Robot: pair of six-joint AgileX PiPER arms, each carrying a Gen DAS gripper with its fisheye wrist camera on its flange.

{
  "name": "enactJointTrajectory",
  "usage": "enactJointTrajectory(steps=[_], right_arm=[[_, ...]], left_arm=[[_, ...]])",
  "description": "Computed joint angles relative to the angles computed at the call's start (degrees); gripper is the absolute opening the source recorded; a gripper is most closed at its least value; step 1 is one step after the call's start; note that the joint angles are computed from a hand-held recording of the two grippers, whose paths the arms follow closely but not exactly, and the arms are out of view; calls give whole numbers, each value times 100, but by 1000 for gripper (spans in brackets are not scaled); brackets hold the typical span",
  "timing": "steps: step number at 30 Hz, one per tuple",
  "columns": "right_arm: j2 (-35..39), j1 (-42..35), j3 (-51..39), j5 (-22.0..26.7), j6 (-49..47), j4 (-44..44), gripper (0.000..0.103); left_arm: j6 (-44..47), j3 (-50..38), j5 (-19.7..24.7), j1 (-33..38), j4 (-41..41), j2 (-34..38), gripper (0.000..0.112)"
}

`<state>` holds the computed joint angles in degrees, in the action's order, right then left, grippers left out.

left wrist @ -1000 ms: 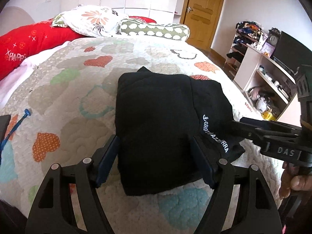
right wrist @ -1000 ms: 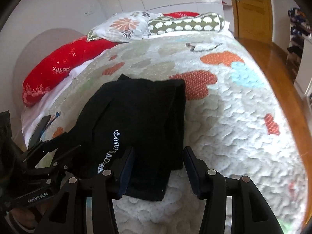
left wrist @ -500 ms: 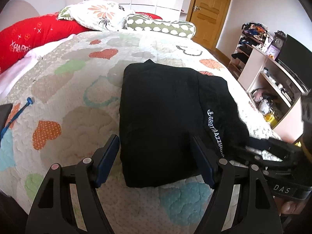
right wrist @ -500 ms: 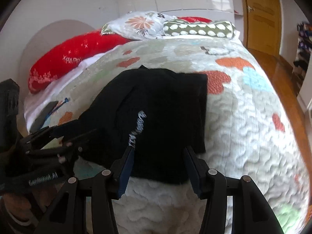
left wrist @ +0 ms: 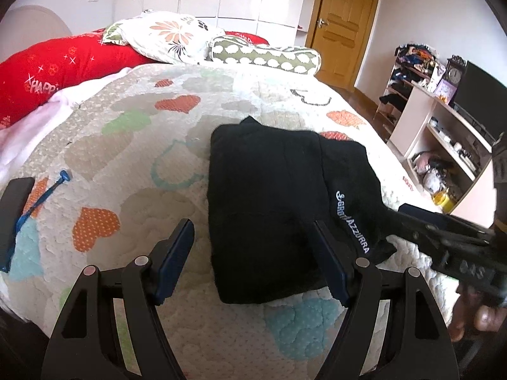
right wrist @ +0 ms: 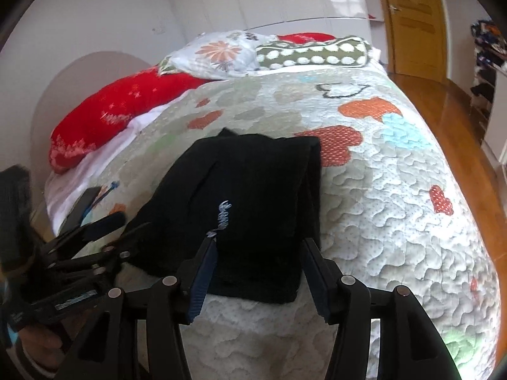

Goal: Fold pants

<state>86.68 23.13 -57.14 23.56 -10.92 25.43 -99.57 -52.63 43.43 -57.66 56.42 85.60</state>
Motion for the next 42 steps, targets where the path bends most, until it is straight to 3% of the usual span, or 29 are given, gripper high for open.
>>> enactJointTrajectory(steps=[2,4,6,10,17,23,29,34,36,42], right_arm=[[46,-207,41,-47,-359,604,78],[171,-436,-42,189,-669,1115,79],[231,-508,-114,262,-704,1156,79],[297,-206,-421,162,107,-7,79],[1073,19,-1752,384,558,-700,79],[2449,366,-3877,1447,966,-1409,79],[4172,772,-6330,3274,973,-2324,79],[4731,887,-6976,3171,1435,-2993,79],[4911,807,-7229,3303,1401,-2776,80],[3943,606,-5877,2488,1490,-2425,80]], left_arm=[[-90,162,-255,135,70,-186,76],[-164,314,-581,340,72,-338,76],[-49,292,-631,467,-64,-323,76],[139,139,-603,547,-178,-165,76],[195,70,-596,469,-144,131,76],[-363,364,-1116,623,212,136,81],[-430,463,-1425,746,391,170,83],[-601,530,-1673,888,475,212,88],[-543,497,-1621,872,448,225,88],[-558,503,-1659,893,455,240,90]])
